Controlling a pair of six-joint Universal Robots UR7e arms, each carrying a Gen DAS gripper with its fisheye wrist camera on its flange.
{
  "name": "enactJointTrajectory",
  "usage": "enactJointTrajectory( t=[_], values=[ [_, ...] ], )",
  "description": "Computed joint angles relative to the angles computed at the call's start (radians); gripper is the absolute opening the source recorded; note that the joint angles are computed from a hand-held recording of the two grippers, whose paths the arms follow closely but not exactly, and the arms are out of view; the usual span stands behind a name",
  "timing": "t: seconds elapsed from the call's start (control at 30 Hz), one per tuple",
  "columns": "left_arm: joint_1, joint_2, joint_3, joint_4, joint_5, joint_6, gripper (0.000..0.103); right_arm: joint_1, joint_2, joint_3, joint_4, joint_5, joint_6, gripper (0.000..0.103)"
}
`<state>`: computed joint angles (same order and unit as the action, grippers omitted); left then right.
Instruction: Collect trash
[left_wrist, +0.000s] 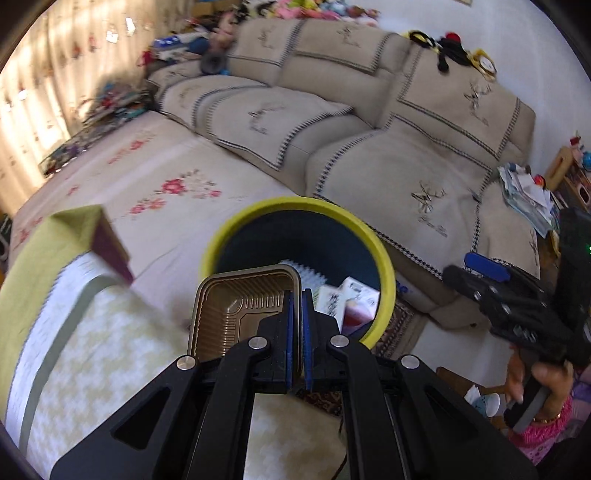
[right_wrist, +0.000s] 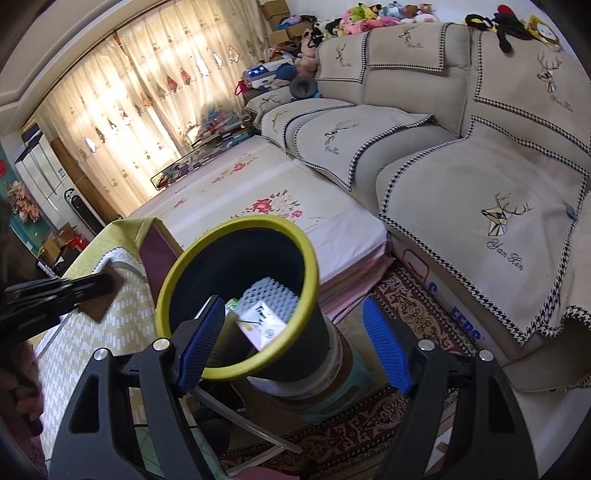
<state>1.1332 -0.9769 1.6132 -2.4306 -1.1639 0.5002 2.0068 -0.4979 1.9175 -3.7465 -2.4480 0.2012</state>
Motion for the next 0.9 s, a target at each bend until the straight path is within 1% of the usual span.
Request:
enactJointTrajectory(
  t=[0.17,0.33,0.37,0.4,0.43,0.5,0.57,0.63,0.67,0.7,0.77,0.8,0.87,0.9],
  values=[
    [0.0,0.106,-0.087,0.023,0.01,-0.006,0.005,-0.013,-0.009,0.022,-0.013,0.01,0.004,0.073],
    [0.005,0.185,-0.161,0.035,0.019,-0.002,0.005,-0.02,-0.013,0.03,-0.008,0.023,0.012,0.073],
    [0.006,0.2,-0.179,0.048,0.019,-0.002,0.006,-0.021,-0.013,0.031,-0.007,0.026,0.012,0.073],
    [0.006,0.206,-0.181,0.044,0.025,-0.001,0.008,-0.023,-0.013,0.031,-0.004,0.029,0.013,0.073],
    [0.005,0.214,-0.184,0.033,0.032,0.0,0.013,-0.023,-0.013,0.031,0.001,0.031,0.015,0.073],
    [0.007,0.226,-0.193,0.015,0.038,-0.007,0.043,-0.022,-0.014,0.03,0.008,0.033,0.017,0.073],
    [0.009,0.215,-0.183,-0.013,0.038,-0.013,0.053,-0.018,-0.015,0.03,0.012,0.031,0.016,0.073],
    [0.01,0.189,-0.161,-0.035,0.038,-0.019,0.059,-0.014,-0.015,0.028,0.015,0.025,0.009,0.073],
    [0.009,0.166,-0.136,-0.069,0.037,-0.019,0.07,-0.011,-0.015,0.026,0.019,0.02,0.007,0.073],
    [0.01,0.141,-0.113,-0.097,0.033,-0.017,0.083,-0.007,-0.013,0.023,0.023,0.017,0.003,0.073],
    [0.01,0.084,-0.047,-0.183,0.028,-0.016,0.091,-0.001,-0.011,0.021,0.026,0.02,-0.002,0.075],
    [0.01,0.04,-0.001,-0.232,0.027,-0.019,0.094,0.003,-0.008,0.018,0.03,0.023,-0.006,0.076],
    [0.008,-0.026,0.065,-0.282,0.038,-0.025,0.098,0.01,0.001,0.01,0.043,0.031,-0.013,0.076],
    [0.006,-0.079,0.121,-0.33,0.05,-0.025,0.098,0.013,0.005,0.005,0.051,0.035,-0.014,0.076]
  ],
)
